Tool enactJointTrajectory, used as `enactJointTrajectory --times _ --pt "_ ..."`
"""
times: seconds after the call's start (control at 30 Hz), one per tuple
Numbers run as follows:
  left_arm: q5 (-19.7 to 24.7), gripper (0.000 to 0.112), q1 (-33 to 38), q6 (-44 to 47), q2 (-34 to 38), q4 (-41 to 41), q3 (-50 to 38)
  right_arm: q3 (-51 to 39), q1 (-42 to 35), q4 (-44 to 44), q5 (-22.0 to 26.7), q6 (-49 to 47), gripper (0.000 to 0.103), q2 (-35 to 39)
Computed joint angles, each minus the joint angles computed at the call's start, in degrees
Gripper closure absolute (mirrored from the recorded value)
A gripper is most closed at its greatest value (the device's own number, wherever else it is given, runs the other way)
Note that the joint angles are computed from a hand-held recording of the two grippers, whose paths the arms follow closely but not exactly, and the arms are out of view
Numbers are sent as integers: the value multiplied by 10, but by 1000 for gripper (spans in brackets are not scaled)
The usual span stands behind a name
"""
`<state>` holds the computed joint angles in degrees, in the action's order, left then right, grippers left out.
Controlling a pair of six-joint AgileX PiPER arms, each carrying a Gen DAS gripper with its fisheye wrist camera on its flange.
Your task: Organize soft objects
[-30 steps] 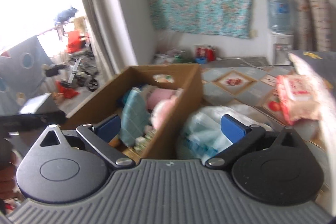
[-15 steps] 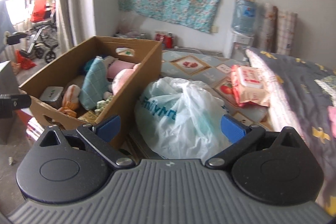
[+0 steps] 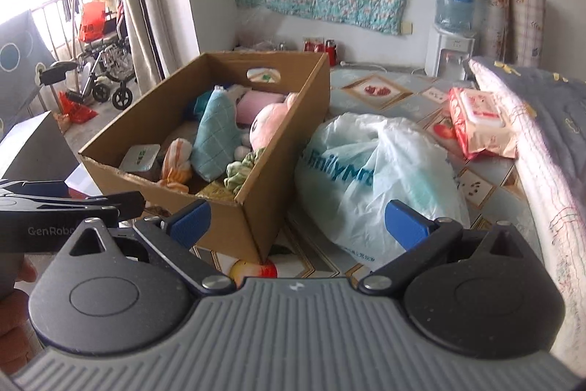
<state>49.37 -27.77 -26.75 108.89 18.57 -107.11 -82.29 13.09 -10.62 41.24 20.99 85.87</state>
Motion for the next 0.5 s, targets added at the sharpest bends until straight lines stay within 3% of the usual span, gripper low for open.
enactJointTrajectory --times 0.5 --pt "31 10 0 9 16 10 -23 -27 -1 1 18 8 1 42"
